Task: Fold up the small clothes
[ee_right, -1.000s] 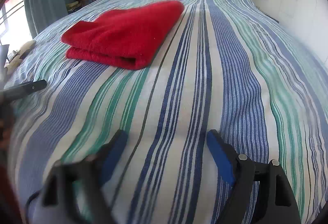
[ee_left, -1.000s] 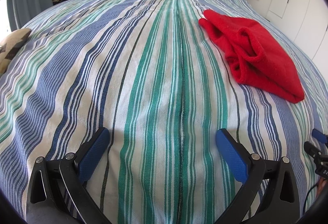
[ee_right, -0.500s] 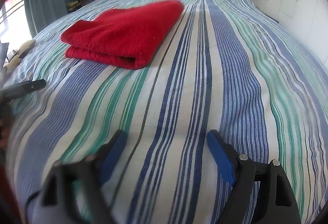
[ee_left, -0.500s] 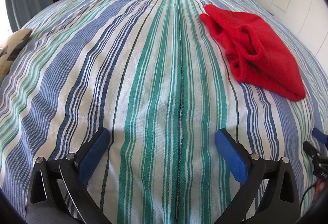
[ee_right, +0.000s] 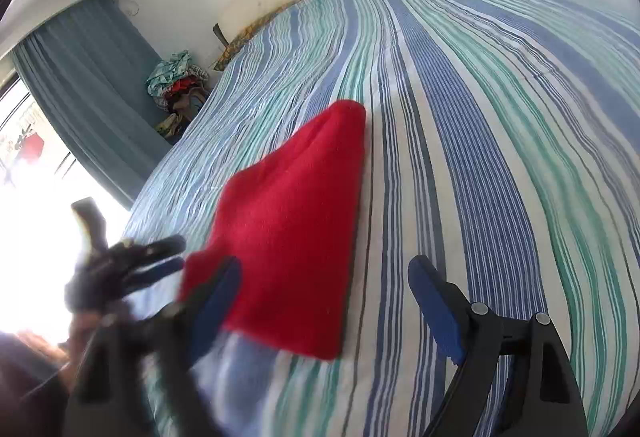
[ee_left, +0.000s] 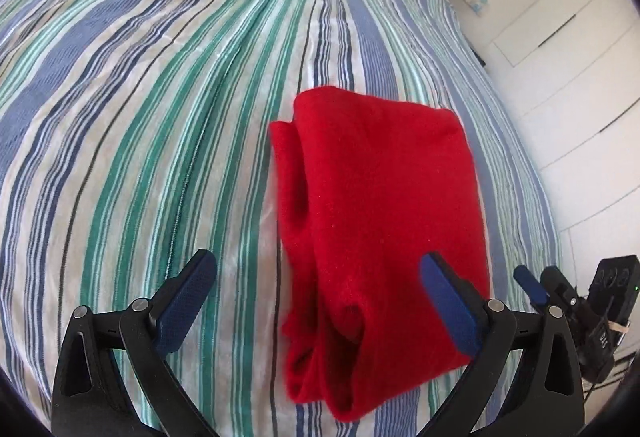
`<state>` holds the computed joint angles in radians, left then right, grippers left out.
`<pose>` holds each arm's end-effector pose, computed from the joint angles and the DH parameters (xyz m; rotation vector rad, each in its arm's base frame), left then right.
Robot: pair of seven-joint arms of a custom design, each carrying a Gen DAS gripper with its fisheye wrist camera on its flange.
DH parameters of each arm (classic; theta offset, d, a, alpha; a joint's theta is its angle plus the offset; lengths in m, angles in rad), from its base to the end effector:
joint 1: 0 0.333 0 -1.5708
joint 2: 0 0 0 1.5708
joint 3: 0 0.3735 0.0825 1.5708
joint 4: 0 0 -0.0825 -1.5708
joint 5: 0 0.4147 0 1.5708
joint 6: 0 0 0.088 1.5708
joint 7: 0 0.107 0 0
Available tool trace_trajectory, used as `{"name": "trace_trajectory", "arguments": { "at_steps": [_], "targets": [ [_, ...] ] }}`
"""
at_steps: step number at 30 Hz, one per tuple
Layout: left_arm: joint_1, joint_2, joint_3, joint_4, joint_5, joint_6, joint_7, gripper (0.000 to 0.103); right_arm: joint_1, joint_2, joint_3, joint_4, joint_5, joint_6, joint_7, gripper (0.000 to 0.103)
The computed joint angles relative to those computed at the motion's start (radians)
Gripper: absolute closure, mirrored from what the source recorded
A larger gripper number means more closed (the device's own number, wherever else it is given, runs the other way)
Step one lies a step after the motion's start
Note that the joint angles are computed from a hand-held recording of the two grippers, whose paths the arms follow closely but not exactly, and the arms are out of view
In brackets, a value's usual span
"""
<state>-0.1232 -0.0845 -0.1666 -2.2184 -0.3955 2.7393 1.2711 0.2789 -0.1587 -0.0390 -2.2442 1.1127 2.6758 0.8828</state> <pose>0.5568 -0.1527 0.5196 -2.3711 1.7066 -0.9705 0.5394 0.1028 0.5275 -1.6107 1.5385 -0.0317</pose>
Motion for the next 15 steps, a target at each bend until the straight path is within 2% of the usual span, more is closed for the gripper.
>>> {"name": "trace_trajectory", "arguments": {
  "at_steps": [2, 4, 5, 6, 7, 8, 11, 15],
  "targets": [
    [-0.013, 0.027, -0.003, 0.015, -0.033, -0.023, 0.037, 0.002, -0.004, 0.084, -0.002, 0.083, 0.028, -0.026, 0.006, 0.019],
    [-0.019, 0.041, -0.017, 0.018, 0.033, -0.033, 0.015, 0.005, -0.028, 0.164, 0.011, 0.149, 0.05, -0.091, 0.035, 0.02],
    [-0.018, 0.044, -0.024, 0.015, 0.104, -0.025, -0.024, 0.022, -0.042, 0.199, 0.022, 0.174, 0.052, -0.135, 0.052, 0.027],
    [-0.022, 0.048, -0.026, 0.018, 0.121, -0.026, -0.025, 0.039, -0.054, 0.231, 0.034, 0.193, 0.047, -0.174, 0.064, 0.031],
    [-0.027, 0.055, -0.022, 0.029, 0.071, -0.043, 0.011, 0.069, -0.063, 0.254, 0.05, 0.205, 0.047, -0.199, 0.056, 0.041],
    [-0.026, 0.053, -0.02, 0.033, 0.068, -0.045, -0.004, 0.078, -0.07, 0.265, 0.069, 0.206, 0.054, -0.199, 0.028, 0.057],
    [-0.027, 0.025, -0.022, 0.044, 0.112, -0.02, -0.019, 0.083, -0.064, 0.253, 0.105, 0.205, -0.033, -0.121, 0.061, 0.07],
    [-0.028, -0.015, -0.024, 0.076, 0.14, -0.004, -0.004, 0.083, -0.057, 0.204, 0.122, 0.232, -0.074, -0.065, 0.017, 0.072]
  ]
}}
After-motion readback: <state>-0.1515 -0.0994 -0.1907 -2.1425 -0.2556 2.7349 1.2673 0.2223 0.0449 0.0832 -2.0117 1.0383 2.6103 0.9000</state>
